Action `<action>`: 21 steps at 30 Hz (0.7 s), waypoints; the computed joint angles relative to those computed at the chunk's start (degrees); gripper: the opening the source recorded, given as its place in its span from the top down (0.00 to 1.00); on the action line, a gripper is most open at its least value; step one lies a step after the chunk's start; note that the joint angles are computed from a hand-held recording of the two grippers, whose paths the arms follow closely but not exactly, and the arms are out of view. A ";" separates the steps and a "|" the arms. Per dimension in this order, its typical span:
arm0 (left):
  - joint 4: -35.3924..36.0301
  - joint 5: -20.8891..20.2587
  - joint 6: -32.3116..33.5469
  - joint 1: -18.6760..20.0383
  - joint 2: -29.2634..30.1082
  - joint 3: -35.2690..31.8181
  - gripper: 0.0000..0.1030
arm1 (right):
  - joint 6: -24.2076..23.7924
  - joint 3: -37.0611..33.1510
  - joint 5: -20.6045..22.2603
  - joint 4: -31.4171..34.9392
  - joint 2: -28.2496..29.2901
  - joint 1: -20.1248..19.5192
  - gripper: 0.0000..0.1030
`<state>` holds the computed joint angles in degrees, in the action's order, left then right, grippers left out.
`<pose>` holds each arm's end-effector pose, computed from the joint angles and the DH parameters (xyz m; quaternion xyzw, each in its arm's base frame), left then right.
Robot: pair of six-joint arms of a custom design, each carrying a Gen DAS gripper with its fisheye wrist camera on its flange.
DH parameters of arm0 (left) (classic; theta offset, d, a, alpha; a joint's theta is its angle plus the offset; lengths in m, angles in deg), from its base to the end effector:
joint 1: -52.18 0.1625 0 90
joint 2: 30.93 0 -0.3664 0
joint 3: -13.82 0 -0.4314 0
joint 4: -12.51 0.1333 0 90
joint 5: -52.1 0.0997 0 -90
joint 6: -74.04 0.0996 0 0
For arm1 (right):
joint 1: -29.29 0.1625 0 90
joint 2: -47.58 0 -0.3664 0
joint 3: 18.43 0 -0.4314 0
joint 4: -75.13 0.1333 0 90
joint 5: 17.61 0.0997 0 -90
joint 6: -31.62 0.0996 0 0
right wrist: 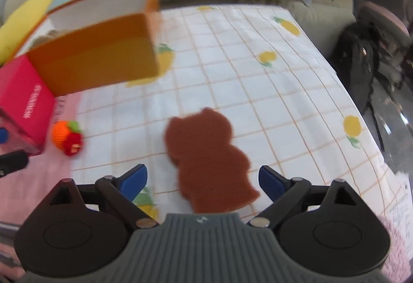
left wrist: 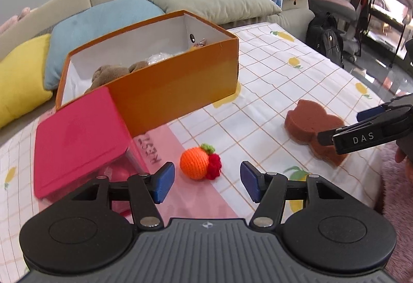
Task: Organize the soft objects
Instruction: 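Grasp the brown bear sponge with the right gripper while the left grasps the orange crocheted fruit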
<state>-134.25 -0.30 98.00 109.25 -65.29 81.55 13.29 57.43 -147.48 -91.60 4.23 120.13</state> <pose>-0.2642 -0.7649 0.0992 0.3841 0.8462 -0.2160 0.2996 0.0805 -0.7539 0.1969 0.0185 -0.8802 0.3017 0.3660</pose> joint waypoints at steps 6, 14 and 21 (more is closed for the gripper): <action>0.81 5.24 11.12 0.00 6.59 -6.22 0.33 | 0.66 -0.92 0.46 -4.54 2.05 -0.88 0.11; 6.41 10.20 14.60 1.17 12.99 -14.80 0.33 | -1.29 -4.07 -0.82 -4.82 5.31 -1.18 0.11; 9.17 12.61 13.53 1.22 15.28 -17.63 0.37 | 1.15 -4.73 -0.09 -2.41 5.52 -1.77 0.15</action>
<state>-125.08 12.31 111.53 110.47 -50.01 63.93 14.44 52.69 -147.57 -94.02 9.75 118.36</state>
